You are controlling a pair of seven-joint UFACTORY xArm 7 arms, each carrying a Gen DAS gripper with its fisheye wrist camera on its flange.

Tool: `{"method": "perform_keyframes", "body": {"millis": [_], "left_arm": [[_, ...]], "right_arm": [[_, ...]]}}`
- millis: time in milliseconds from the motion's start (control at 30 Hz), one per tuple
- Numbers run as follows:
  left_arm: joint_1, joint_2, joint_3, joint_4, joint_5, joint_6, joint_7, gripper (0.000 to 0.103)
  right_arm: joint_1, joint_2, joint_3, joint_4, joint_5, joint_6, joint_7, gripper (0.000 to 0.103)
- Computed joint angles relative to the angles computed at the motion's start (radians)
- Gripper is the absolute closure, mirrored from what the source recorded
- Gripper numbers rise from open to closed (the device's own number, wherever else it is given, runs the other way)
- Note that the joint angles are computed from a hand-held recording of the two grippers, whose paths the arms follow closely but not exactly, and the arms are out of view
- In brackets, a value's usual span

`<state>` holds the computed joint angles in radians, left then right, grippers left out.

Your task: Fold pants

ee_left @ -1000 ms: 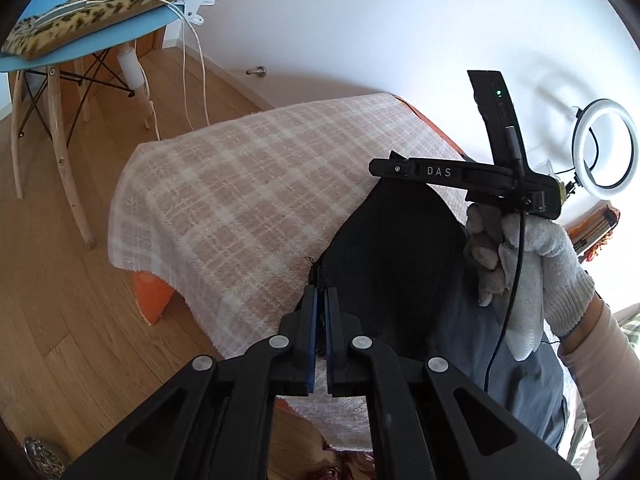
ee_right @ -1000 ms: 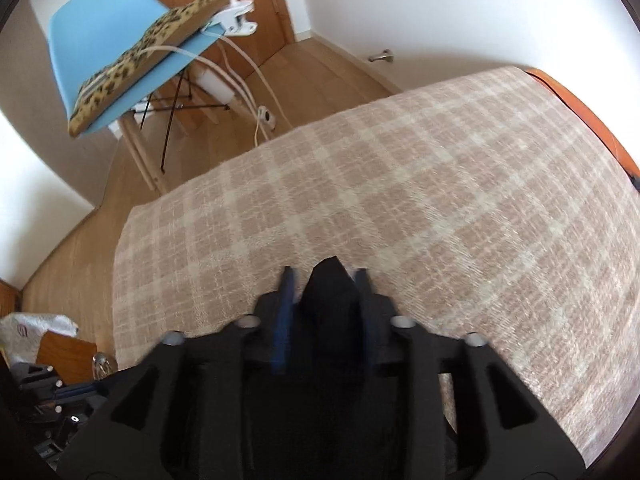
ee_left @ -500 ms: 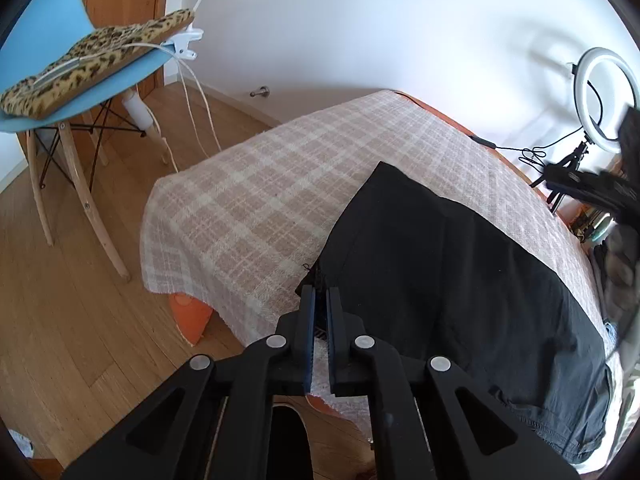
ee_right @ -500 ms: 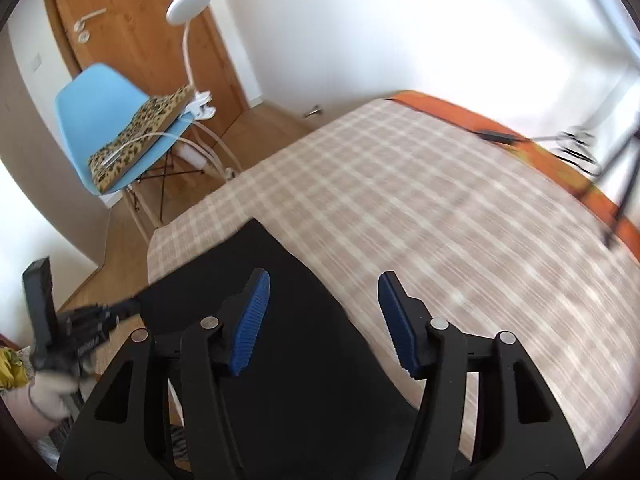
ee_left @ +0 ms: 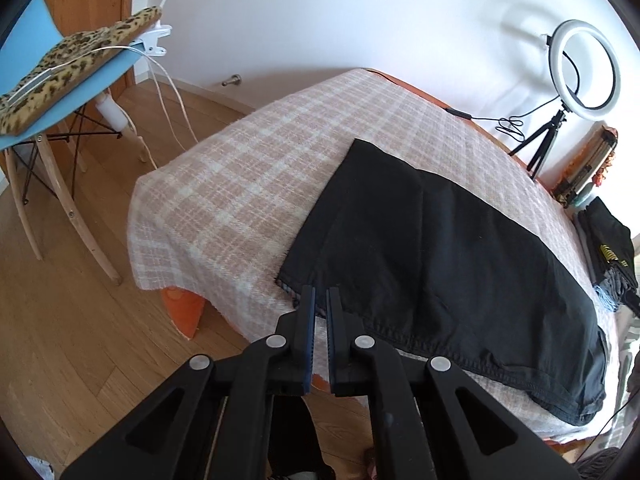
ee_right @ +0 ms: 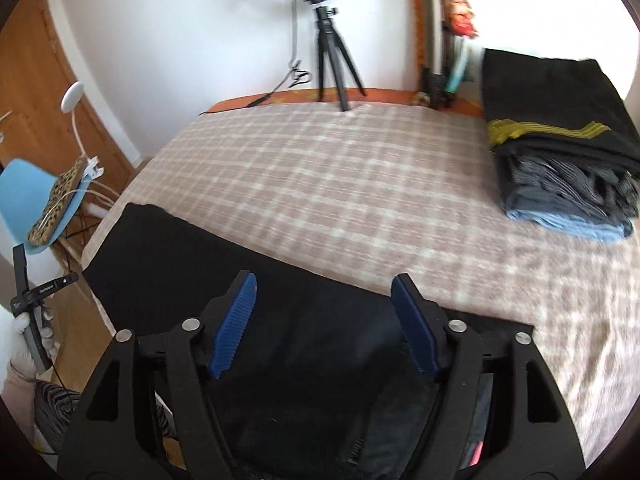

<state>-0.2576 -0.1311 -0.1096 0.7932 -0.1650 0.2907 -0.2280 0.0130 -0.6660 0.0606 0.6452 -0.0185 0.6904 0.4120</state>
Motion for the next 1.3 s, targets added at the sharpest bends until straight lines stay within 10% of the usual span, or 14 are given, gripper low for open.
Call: {"method": "perform_keyframes", "body": {"millis": [600,967,1167,1200,1300], "left_arm": [[-0.207,0.148,-0.129,0.257,-0.161,0.127,0.3,0.101],[-0.314,0.349,-0.23,0.512,-0.176,0.294,0.451,0.101],[-0.376,0.458,-0.265,0.634,-0.156,0.396,0.501,0.101],[-0.386,0.477,-0.27,0.655,-0.157,0.412,0.509,0.101],[-0.437,0.515,-0.263,0.696,-0.105,0.434,0.509,0.101]], "right_arm": [[-0.236,-0.301,-0.174,-0.279,0.016,0.122,-0.004,0.021],[-0.183,-0.443,-0.204,-0.388,0.132,0.125,-0.115,0.024],[-0.186,-0.507,-0.189,-0.412,0.162,0.152,-0.107,0.062],[-0.2,-0.519,-0.17,-0.412,0.155,0.16,-0.09,0.089],[-0.218,-0.567,-0.189,-0.414,0.157,0.164,-0.078,0.093]]}}
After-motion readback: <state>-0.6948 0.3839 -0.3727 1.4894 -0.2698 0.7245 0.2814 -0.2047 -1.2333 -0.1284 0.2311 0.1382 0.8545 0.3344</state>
